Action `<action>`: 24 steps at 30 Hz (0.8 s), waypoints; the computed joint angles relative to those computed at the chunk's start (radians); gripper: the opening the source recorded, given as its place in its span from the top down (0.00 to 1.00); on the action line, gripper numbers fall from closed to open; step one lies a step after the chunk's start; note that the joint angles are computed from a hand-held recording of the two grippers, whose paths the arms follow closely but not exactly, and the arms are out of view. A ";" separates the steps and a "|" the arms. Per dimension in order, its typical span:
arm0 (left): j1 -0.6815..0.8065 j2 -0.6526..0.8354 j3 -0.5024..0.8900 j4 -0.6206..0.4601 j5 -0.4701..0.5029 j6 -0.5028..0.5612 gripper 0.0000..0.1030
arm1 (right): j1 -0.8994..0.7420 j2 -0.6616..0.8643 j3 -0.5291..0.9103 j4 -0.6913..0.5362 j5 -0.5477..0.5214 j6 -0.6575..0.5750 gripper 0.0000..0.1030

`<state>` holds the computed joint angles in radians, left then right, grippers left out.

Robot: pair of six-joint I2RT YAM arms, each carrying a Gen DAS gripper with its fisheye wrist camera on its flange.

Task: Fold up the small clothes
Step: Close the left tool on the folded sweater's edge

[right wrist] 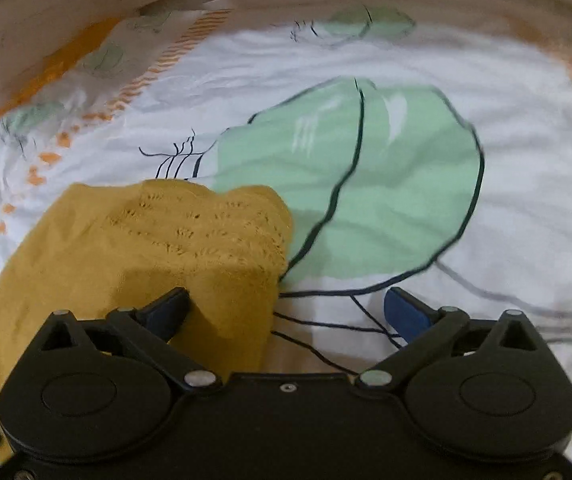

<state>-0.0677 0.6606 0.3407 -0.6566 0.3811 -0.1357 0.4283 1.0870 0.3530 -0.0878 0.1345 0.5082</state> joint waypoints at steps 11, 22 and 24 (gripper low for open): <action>0.052 0.117 -0.013 0.090 0.149 -0.016 0.24 | -0.145 -0.100 -0.045 0.005 -0.243 -0.023 0.00; 0.060 0.245 -0.018 0.214 0.253 -0.064 0.24 | -0.387 -0.143 -0.162 0.151 -0.663 0.045 0.00; 0.063 0.262 -0.019 0.227 0.267 -0.069 0.23 | -0.402 -0.115 -0.160 0.167 -0.700 0.026 0.00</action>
<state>-0.0044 0.9222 0.3219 -0.4301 0.6477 -0.2047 0.0267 0.9715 0.1927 0.0795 -0.5652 0.5343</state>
